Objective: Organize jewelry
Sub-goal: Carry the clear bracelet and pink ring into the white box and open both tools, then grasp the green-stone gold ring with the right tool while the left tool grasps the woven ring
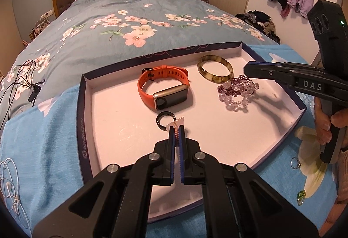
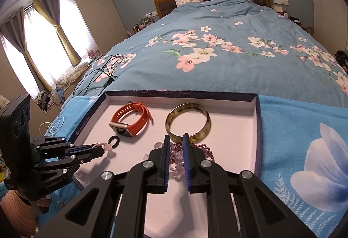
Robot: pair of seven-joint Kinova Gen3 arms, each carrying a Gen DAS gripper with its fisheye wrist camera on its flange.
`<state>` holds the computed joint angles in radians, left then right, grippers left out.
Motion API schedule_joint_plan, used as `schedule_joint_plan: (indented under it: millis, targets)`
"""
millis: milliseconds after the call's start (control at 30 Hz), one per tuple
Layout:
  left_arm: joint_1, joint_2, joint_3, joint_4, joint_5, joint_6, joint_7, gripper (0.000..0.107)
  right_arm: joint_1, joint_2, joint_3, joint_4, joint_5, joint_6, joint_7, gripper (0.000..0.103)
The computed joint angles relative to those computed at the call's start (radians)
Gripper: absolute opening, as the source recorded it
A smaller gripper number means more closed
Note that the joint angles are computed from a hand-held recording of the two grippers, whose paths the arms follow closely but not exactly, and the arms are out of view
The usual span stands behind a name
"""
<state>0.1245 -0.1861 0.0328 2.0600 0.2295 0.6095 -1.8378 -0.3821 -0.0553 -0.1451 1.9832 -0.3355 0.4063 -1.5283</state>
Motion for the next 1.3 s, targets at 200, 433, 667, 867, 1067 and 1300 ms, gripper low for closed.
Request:
schedule_joint_plan:
  millis: [200,433,667,867,1067,1300]
  targets:
    - [0.001,0.015,0.004,-0.006,-0.001,-0.008,0.011,0.006,0.0,-0.018,0.0,0.006,0.008,0.008,-0.013,0.011]
    - [0.0,-0.013,0.021,0.007,-0.029,-0.032,0.037,0.021,-0.012,-0.071,-0.019,0.032,0.063,0.004,-0.049,0.02]
    - [0.002,-0.109,0.011,0.033,-0.064,-0.041,0.075,0.036,-0.037,-0.137,-0.019,0.071,0.098,-0.005,-0.074,0.025]
    - [0.015,-0.237,-0.017,0.078,-0.074,-0.023,0.08,0.044,-0.042,-0.209,-0.049,0.11,0.159,0.006,-0.101,0.029]
    - [0.016,-0.358,-0.028,0.127,-0.091,0.016,0.08,0.05,-0.047,-0.283,-0.076,0.156,0.19,0.037,-0.12,0.031]
    - [0.021,-0.463,-0.025,0.183,-0.112,0.076,0.088,0.054,-0.074,-0.353,-0.078,0.21,0.175,0.084,-0.135,0.031]
